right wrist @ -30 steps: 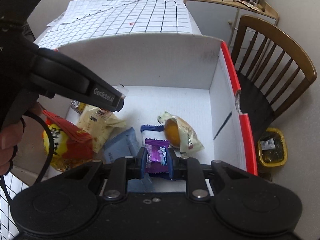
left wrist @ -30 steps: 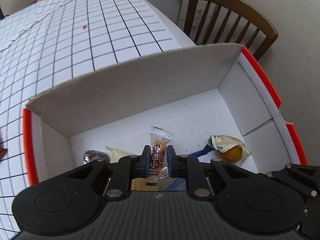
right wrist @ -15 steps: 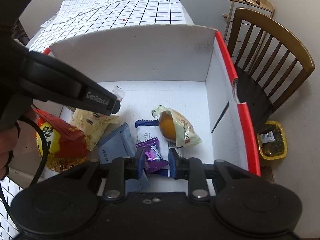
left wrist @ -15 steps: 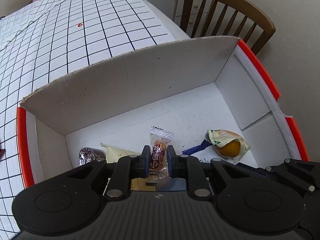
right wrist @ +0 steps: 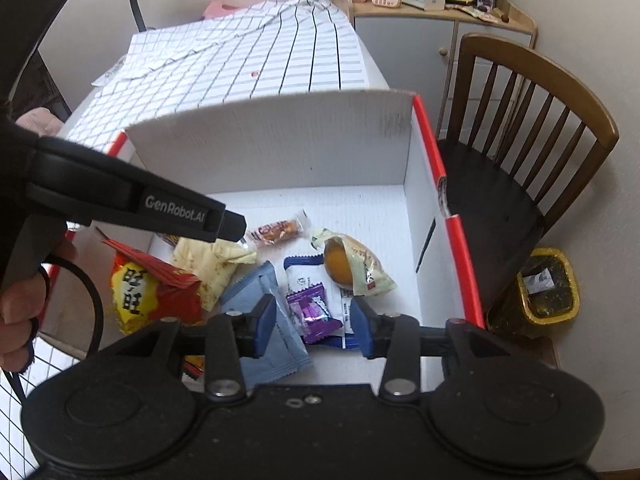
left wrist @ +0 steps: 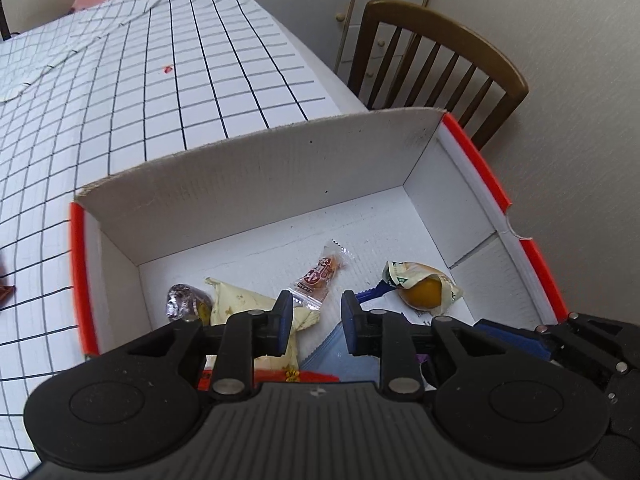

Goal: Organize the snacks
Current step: 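Open both tools to drop the candies inside the box, then move both tools back over the remaining snacks on the table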

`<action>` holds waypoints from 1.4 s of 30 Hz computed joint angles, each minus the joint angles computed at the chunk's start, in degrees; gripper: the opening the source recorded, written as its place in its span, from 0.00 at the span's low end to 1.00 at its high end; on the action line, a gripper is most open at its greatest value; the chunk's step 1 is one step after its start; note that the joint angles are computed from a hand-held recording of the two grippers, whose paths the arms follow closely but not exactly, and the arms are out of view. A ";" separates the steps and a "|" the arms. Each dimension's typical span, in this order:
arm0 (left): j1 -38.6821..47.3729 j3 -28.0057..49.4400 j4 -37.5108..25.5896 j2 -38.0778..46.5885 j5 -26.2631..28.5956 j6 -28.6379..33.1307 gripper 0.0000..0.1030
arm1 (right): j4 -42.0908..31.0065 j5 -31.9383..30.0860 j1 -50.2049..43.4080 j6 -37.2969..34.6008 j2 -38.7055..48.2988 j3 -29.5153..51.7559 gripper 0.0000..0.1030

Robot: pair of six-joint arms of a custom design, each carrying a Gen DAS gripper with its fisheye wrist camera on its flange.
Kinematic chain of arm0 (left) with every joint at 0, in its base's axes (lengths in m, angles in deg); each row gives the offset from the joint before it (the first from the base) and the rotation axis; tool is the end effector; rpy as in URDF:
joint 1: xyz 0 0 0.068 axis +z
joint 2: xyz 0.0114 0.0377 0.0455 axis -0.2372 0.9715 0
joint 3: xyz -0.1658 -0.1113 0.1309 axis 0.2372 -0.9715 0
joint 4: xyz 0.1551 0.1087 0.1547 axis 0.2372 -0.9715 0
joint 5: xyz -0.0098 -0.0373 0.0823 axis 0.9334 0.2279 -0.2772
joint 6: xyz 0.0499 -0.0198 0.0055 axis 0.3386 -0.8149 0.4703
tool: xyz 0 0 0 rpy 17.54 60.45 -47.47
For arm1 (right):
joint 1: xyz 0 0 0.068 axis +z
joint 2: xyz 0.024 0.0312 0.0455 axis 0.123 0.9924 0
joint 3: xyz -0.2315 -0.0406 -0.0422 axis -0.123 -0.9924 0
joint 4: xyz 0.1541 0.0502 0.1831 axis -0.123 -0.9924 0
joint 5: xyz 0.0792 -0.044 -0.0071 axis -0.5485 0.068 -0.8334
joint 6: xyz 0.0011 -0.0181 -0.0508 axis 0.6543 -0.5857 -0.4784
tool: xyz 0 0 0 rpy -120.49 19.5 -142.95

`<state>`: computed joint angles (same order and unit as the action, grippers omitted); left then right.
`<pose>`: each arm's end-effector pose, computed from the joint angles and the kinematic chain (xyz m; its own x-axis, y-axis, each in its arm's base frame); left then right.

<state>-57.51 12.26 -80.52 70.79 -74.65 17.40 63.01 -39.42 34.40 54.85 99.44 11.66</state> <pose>0.2597 -0.2371 0.1653 -0.8866 -0.0941 -0.4529 -0.0338 0.9897 -0.1394 0.2293 0.1251 0.1097 -0.8036 -0.3078 -0.5093 -0.4532 0.8712 0.1887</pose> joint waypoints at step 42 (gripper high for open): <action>-13.96 -34.88 -30.06 -65.86 -25.84 -20.57 0.71 | 0.84 10.34 28.43 14.30 -15.05 3.33 1.00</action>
